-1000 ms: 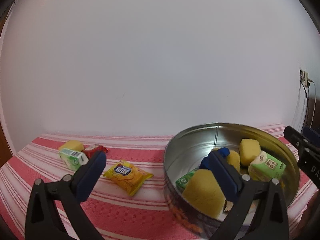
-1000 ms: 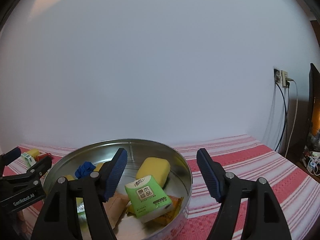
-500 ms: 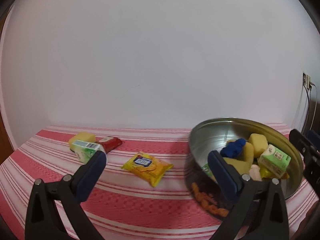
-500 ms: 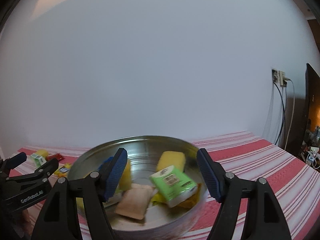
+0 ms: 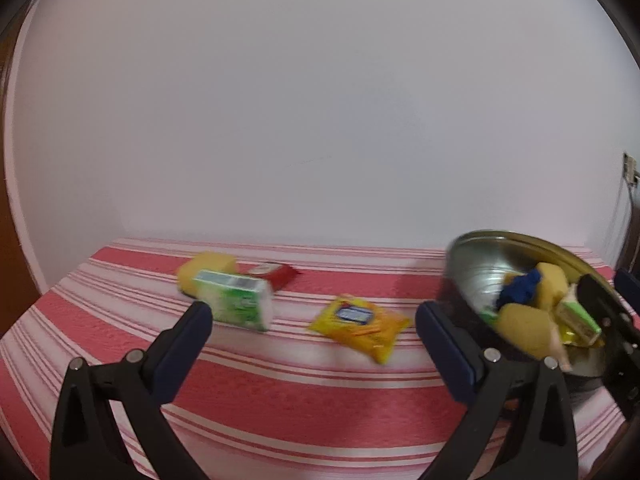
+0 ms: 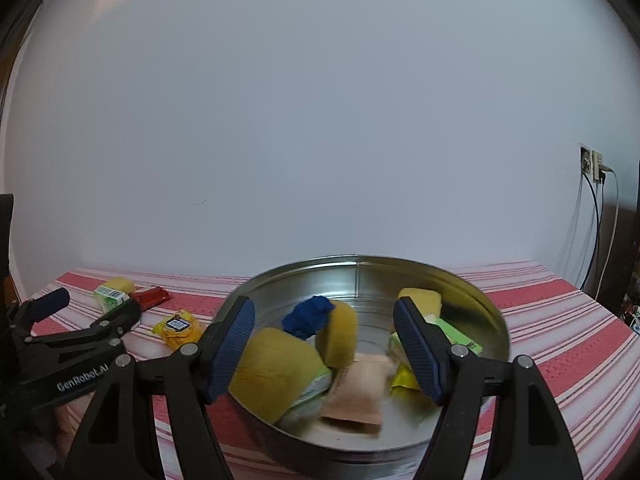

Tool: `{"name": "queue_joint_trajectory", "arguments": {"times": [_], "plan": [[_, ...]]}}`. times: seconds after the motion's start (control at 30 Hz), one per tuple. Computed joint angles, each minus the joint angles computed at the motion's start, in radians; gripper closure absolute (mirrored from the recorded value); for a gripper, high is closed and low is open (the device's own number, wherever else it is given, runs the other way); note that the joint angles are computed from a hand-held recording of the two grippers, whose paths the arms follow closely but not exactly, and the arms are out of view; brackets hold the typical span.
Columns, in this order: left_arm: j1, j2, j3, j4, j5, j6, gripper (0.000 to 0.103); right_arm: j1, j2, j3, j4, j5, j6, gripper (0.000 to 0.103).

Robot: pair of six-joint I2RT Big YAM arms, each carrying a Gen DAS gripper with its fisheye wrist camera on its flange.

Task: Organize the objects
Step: 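Move both tools back toward the remaining items on the cloth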

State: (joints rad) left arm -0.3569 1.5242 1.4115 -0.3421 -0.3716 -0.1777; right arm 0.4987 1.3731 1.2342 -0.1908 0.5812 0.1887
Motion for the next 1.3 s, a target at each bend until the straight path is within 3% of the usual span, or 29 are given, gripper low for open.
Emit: {"name": "queue_joint_trajectory", "arguments": {"times": [0.17, 0.5, 0.67, 0.8, 0.93, 1.2, 1.3], "plan": [[0.069, 0.000, 0.013, -0.054, -0.007, -0.028, 0.000, 0.019, 0.051, 0.048, -0.009, -0.033, -0.021, 0.029], [0.220, 0.017, 0.045, -0.143, 0.014, -0.088, 0.000, 0.060, 0.188, 0.222, -0.110, -0.162, -0.039, 0.029], [0.262, 0.014, 0.042, -0.154, 0.017, -0.116, 0.000, 0.068, 0.320, 0.392, -0.241, -0.217, -0.109, 0.029], [0.275, 0.018, 0.047, -0.176, 0.005, -0.128, 0.000, 0.058, 0.446, 0.579, -0.413, -0.261, -0.149, 0.029], [0.270, 0.017, 0.045, -0.183, 0.004, -0.119, 0.000, 0.038, 0.545, 0.724, -0.559, -0.310, -0.130, 0.029], [0.282, 0.029, 0.063, -0.208, 0.039, -0.123, 0.000, 0.002, 0.709, 0.966, -0.806, -0.327, -0.125, 0.030], [0.284, 0.032, 0.074, -0.227, 0.050, -0.133, 0.000, -0.012, 0.728, 1.001, -0.841, -0.371, -0.108, 0.030]]}}
